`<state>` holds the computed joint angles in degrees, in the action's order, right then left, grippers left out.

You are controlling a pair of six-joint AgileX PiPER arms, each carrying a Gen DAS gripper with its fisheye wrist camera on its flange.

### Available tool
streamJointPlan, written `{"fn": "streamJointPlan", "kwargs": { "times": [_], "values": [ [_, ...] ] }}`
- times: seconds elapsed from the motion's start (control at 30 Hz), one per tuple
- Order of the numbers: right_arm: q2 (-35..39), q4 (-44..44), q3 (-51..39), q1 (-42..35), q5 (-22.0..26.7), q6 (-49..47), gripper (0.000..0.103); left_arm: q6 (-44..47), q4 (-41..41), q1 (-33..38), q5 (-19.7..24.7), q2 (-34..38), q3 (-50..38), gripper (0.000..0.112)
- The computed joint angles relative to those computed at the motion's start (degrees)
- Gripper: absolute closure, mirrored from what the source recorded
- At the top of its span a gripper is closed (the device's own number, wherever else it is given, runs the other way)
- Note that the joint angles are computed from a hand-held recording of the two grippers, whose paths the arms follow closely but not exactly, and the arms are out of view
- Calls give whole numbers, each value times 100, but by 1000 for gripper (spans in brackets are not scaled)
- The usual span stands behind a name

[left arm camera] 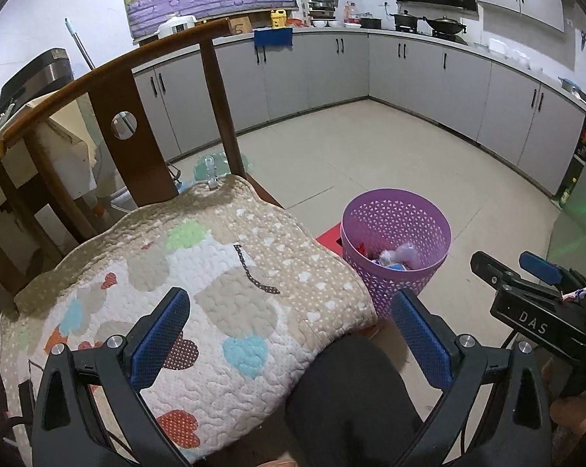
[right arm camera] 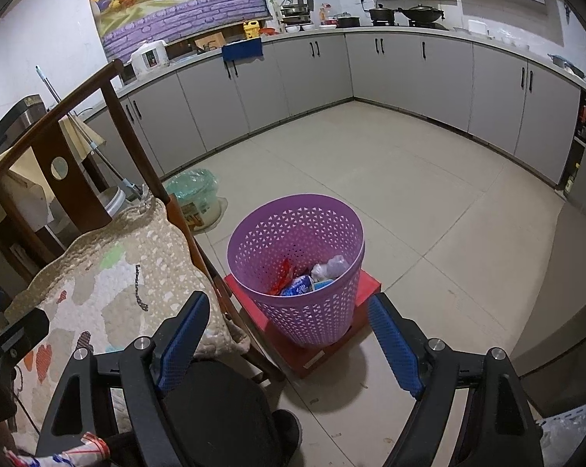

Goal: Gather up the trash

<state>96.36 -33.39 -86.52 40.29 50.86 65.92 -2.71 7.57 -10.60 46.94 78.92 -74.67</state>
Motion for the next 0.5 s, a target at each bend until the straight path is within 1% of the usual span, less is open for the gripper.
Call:
{"fn": "streamJointPlan", "kwargs": {
  "times": [0.27, 0.5],
  "values": [
    [59, -75, -66, 92, 172, 11, 16, 273, -283, 42, 133, 54, -47, 9],
    [168, 2, -183, 80, 315, -132, 16, 554, -647, 139, 334, 162, -141, 9]
  ]
}}
